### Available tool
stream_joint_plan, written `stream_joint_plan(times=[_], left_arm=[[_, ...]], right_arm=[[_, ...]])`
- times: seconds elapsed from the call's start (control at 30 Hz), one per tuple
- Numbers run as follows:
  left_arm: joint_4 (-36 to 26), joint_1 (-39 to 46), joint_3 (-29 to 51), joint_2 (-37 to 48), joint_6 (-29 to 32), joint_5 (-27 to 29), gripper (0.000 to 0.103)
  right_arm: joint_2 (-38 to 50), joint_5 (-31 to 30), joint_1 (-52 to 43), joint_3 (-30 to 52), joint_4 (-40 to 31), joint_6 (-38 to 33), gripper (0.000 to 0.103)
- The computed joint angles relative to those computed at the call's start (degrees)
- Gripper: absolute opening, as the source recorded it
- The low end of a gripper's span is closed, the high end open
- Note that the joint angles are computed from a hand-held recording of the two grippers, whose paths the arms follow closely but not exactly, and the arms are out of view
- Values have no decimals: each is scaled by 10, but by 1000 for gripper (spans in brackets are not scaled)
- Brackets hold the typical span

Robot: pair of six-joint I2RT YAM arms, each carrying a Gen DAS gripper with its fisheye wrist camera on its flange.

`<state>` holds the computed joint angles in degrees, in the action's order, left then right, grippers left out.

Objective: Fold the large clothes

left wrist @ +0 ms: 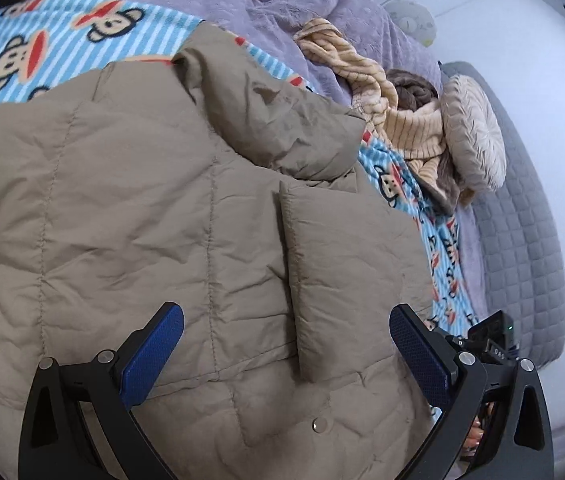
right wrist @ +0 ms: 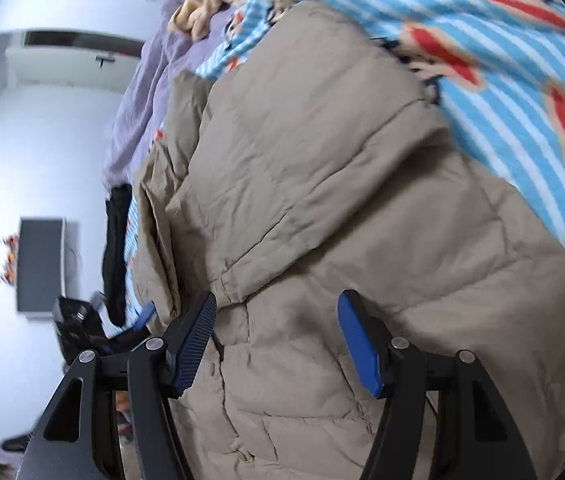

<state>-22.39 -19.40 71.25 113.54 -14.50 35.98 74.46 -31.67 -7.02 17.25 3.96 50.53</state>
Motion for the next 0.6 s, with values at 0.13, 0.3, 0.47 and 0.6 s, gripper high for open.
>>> stream_joint_plan(times=[0.13,0.3,0.47,0.6], left_arm=[[-42,-77,38,-26,25,-117,103],[-140,-175,173,37,-29,-255,103],[-230,-280,320,141,-36,-459,103],[-218,-282,298,152,-13,-544,103]], right_arm=[[-3,-6,-8,-24,64,36,43],[43,14,25,0,78,28,40],[33,22,30,-13,80,31,40],[-13,35,29,-21,35,18,40]])
